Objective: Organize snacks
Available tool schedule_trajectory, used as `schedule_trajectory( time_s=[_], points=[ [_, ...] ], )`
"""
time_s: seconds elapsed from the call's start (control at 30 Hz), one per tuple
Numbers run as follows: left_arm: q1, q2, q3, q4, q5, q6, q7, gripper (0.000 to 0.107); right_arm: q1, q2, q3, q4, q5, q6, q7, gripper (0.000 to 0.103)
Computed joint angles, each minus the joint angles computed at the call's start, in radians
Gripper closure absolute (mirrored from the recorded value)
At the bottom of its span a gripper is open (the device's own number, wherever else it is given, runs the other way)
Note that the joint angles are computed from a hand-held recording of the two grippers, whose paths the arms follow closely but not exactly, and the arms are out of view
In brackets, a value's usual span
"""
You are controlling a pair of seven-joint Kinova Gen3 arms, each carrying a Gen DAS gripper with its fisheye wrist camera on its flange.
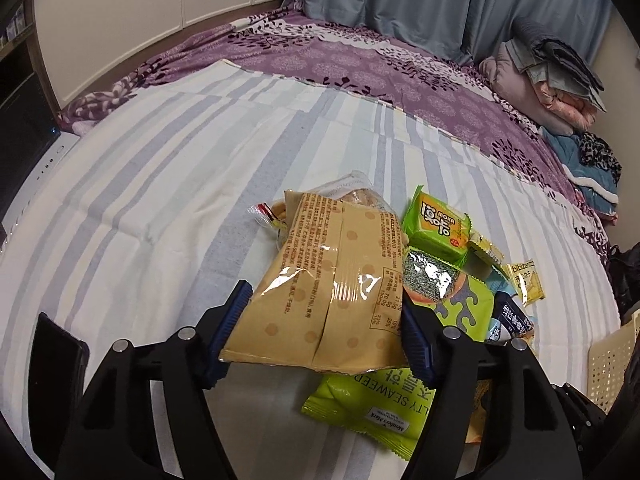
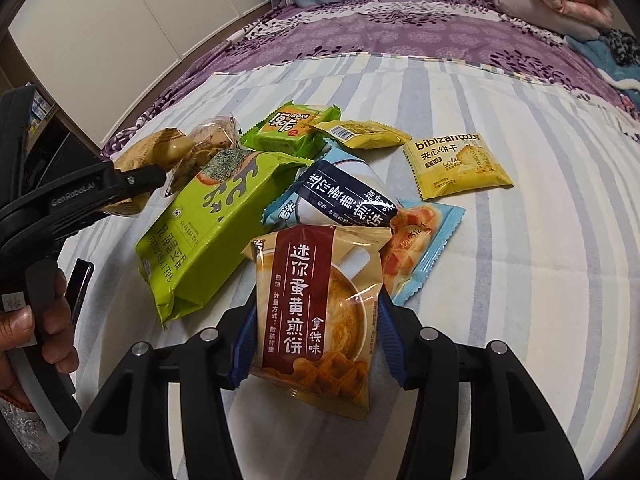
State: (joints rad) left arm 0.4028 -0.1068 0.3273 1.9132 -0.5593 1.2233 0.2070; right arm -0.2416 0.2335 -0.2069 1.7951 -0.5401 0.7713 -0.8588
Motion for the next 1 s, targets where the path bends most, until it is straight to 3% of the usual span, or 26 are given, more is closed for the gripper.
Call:
schedule_trajectory(
  time_s=[0.57, 1.0],
  points=[
    [0.079, -0.002, 0.089, -0.108, -0.075, 0.129, 0.068, 0.037, 0.093, -0.110, 0.056, 0.035, -0.167, 0.048, 0.139, 0.051],
    [0.242, 0.110, 0.087, -0.280, -0.175, 0.238, 0.063, 0.038, 0.211, -0.183, 0.183, 0.022, -0.298, 0.132, 0.240, 0.051]
  ],
)
